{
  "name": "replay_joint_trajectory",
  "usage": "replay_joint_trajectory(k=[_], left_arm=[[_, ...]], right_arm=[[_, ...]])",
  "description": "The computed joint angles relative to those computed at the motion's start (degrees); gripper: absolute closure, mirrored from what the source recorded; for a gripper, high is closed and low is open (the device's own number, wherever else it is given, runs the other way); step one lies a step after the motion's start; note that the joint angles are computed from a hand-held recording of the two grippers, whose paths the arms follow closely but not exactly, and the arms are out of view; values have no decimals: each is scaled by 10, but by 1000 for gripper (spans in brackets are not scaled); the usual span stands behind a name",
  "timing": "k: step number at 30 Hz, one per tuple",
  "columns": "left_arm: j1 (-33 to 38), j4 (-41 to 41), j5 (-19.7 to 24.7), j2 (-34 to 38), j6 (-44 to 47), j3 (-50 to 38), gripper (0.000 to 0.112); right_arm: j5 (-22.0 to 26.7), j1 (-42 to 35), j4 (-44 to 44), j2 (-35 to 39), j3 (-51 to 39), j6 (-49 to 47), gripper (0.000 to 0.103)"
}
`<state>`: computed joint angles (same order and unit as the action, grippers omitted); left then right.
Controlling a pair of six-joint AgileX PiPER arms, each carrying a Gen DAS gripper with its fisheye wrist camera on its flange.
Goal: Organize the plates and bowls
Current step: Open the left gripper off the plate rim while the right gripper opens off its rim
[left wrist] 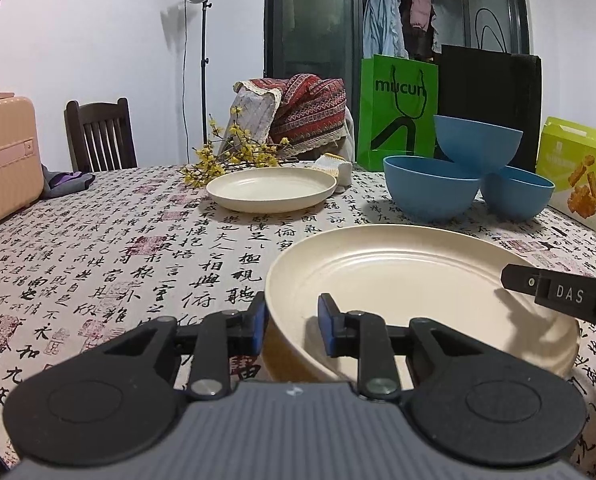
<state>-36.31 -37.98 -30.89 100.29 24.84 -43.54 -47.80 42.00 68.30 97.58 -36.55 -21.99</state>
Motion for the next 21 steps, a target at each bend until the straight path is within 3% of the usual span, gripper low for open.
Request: replay_joint_trajectory(k=[5, 14, 16, 20, 21], left_arm=[[18, 35, 33, -3, -38, -5, 84], [21, 98, 8, -8, -101, 15, 68], [16, 86, -10, -10, -99, 22, 47], [14, 88, -27, -14, -112, 31, 37], [13, 82, -30, -15, -111, 32, 30]], right_arm=[[12, -10, -15, -2, 4, 18, 90], [12, -14, -40, -5, 14, 45, 81], [2, -9, -44, -5, 18, 51, 75], [-14, -2, -45, -4, 23, 60, 65], [-16, -1, -44, -3, 23, 61, 62]])
